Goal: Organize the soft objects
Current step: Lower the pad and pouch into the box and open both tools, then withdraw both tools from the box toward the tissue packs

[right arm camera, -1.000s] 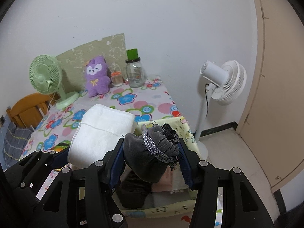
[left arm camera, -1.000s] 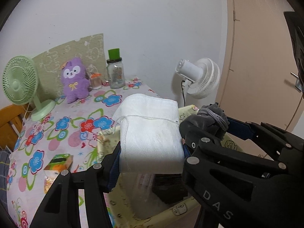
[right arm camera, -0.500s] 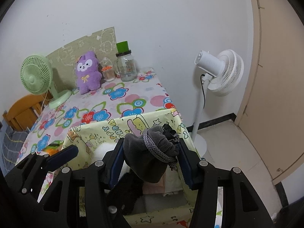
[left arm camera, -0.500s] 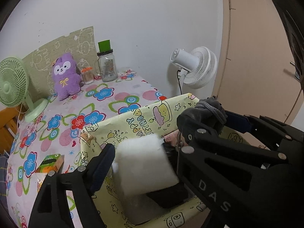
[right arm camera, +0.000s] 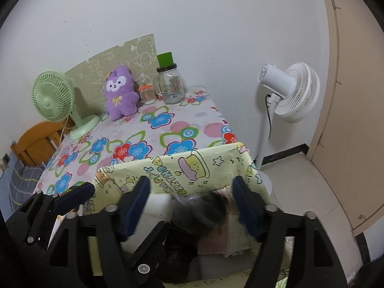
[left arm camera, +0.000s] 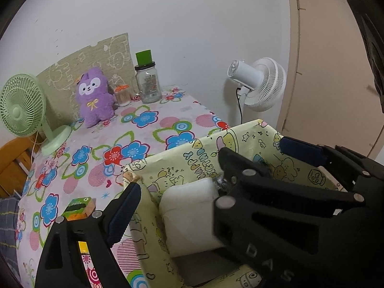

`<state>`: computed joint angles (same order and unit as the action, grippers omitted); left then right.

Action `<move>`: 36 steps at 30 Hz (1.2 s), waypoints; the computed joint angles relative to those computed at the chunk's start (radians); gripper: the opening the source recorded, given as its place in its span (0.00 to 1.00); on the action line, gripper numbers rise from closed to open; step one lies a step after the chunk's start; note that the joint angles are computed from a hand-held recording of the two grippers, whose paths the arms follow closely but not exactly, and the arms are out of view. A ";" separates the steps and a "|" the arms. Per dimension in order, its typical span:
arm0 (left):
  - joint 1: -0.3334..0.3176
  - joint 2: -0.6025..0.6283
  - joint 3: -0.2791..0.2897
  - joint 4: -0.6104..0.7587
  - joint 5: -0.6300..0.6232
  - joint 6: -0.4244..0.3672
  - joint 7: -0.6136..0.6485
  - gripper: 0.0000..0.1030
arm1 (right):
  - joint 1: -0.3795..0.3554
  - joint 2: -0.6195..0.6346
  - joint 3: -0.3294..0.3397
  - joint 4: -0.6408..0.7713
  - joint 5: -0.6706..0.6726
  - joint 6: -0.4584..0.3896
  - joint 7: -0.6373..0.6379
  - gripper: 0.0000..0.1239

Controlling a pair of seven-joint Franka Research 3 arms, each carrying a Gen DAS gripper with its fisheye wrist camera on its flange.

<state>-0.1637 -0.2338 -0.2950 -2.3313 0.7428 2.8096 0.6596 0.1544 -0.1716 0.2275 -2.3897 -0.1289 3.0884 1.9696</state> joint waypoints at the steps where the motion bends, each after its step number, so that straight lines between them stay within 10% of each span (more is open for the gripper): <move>1: -0.001 -0.005 0.003 -0.004 -0.004 0.001 0.001 0.89 | -0.004 -0.001 0.005 0.000 -0.006 0.003 0.006 0.64; 36: 0.082 -0.344 -0.005 -0.249 -0.123 0.062 0.065 0.92 | -0.132 -0.180 0.250 -0.037 -0.252 -0.061 0.326 0.74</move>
